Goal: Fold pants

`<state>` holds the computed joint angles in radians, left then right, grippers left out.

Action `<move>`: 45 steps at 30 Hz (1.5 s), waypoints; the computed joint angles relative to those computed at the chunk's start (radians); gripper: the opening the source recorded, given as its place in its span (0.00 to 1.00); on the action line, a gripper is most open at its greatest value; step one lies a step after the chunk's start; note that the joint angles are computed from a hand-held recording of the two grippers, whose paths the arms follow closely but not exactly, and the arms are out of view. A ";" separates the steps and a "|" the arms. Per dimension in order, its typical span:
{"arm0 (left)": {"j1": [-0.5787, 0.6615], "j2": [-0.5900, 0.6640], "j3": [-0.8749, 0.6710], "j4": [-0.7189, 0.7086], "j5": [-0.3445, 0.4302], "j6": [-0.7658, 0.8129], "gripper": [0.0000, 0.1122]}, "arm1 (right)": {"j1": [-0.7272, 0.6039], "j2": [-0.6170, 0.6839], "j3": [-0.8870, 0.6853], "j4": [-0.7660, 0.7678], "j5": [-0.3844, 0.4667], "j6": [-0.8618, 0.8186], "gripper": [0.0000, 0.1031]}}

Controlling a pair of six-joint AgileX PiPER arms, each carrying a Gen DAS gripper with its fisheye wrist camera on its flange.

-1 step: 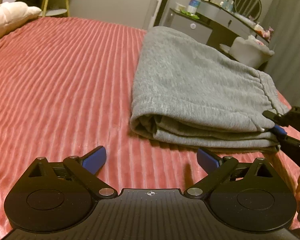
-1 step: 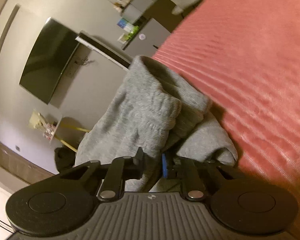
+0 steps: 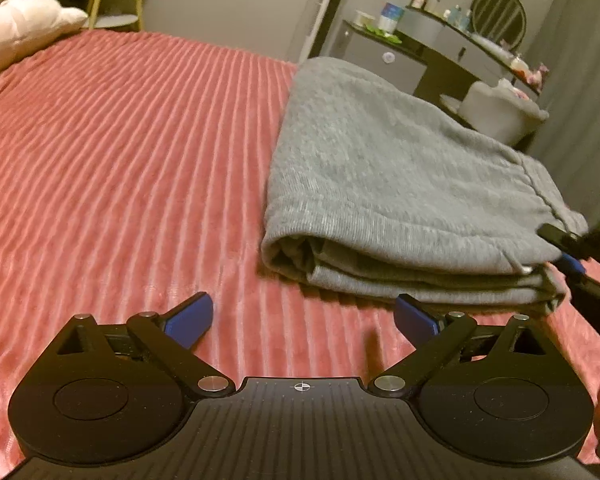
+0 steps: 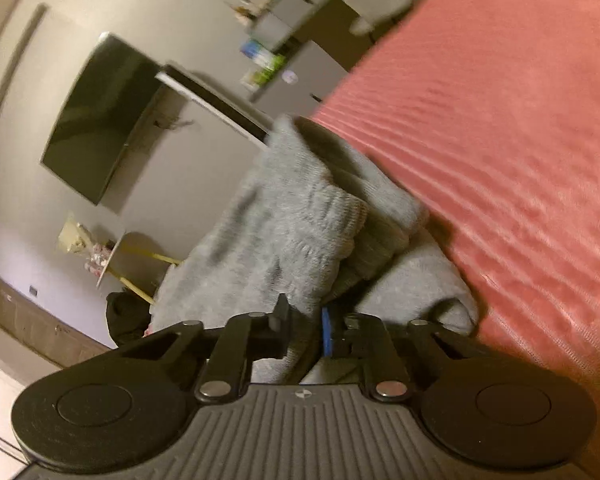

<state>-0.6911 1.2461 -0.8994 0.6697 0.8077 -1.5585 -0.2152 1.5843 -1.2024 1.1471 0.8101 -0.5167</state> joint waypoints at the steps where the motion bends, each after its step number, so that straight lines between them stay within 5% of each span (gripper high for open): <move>1: 0.007 -0.006 0.006 0.001 -0.009 -0.008 0.90 | -0.010 -0.012 0.011 0.015 0.009 -0.016 0.12; 7: 0.029 -0.039 0.038 0.048 -0.026 -0.093 0.89 | 0.060 0.002 -0.022 -0.227 -0.079 0.046 0.17; 10: 0.052 -0.087 0.079 0.081 -0.062 -0.180 0.89 | 0.054 -0.029 -0.030 -0.272 -0.074 0.110 0.28; 13: 0.097 -0.126 0.113 0.081 -0.116 -0.236 0.89 | -0.030 -0.063 0.013 -0.197 0.006 0.104 0.33; 19: 0.176 -0.157 0.160 0.024 -0.386 -0.185 0.89 | -0.167 -0.023 0.058 -0.058 0.158 0.125 0.49; 23: 0.199 -0.070 0.111 -0.013 -0.407 -0.120 0.89 | -0.182 0.026 0.082 0.099 0.177 0.062 0.69; 30: 0.223 0.023 0.018 -0.133 -0.334 0.040 0.88 | -0.067 -0.010 0.043 -0.058 -0.012 0.054 0.66; 31: 0.236 0.036 0.014 -0.160 -0.345 0.068 0.88 | -0.070 -0.006 0.051 -0.039 -0.009 0.031 0.55; 34: 0.281 0.042 0.068 -0.148 -0.475 0.015 0.88 | -0.114 0.043 0.060 0.083 0.060 0.010 0.52; 37: 0.335 0.049 0.101 -0.194 -0.570 -0.010 0.89 | -0.155 0.109 0.063 0.208 0.138 -0.013 0.71; 39: 0.358 0.052 0.120 -0.183 -0.617 -0.044 0.87 | -0.146 0.122 0.062 0.234 0.121 -0.010 0.72; 42: 0.333 0.044 0.100 -0.008 -0.528 -0.153 0.43 | -0.103 0.080 0.054 0.149 0.028 0.000 0.50; 45: 0.361 -0.001 0.138 0.041 -0.577 -0.200 0.43 | -0.093 0.028 0.071 0.161 -0.002 -0.075 0.44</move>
